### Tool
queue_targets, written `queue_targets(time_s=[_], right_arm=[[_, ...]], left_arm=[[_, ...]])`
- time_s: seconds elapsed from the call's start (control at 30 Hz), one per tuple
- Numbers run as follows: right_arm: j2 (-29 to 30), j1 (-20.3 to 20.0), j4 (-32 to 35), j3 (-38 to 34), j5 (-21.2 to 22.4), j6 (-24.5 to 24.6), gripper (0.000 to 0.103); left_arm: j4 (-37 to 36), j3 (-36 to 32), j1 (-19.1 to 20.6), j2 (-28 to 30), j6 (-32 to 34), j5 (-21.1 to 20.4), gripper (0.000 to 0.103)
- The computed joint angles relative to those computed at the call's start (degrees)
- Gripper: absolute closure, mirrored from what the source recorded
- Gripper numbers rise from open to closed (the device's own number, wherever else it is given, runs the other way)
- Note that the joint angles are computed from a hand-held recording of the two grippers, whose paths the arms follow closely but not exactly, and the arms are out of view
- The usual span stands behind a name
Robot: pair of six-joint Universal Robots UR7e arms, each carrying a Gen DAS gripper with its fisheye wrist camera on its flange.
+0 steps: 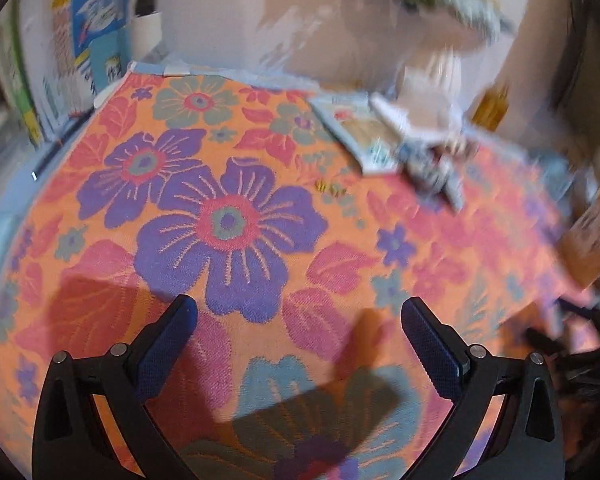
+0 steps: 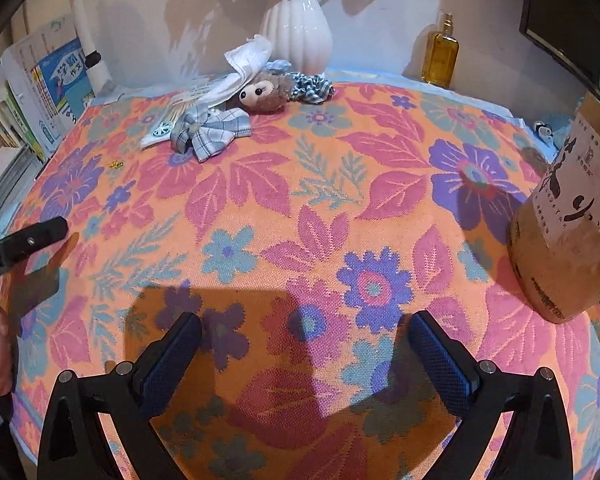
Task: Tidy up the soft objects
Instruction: 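Move both tools back over the tablecloth toward the remaining items, then grasp the plaid bow with the right tool while the left tool grasps the white tissue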
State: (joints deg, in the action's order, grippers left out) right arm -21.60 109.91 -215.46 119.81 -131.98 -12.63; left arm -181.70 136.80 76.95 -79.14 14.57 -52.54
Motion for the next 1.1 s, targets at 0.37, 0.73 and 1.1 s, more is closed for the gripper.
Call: queue_targets(time_s=[0.37,0.73,1.1], right_arm=[[-9.5,-1.4,32.4,-7.9,10.6,9.6,0.000],[3.7,-1.8,23.2,-25.9,12.7,0.3,0.019],[2.6,-3.1,9.0,-19.0,11.5,-3.3,0.076]], left_arm=[[8.8,-9.5,-5.8,0.9,0.1,1.5,0.001],[3.9,-24.5,4.1,16.4,-5.1,-12.7,0.001],[-1.2,-21.6,2.2,15.6,-4.2,-10.5,0.001]])
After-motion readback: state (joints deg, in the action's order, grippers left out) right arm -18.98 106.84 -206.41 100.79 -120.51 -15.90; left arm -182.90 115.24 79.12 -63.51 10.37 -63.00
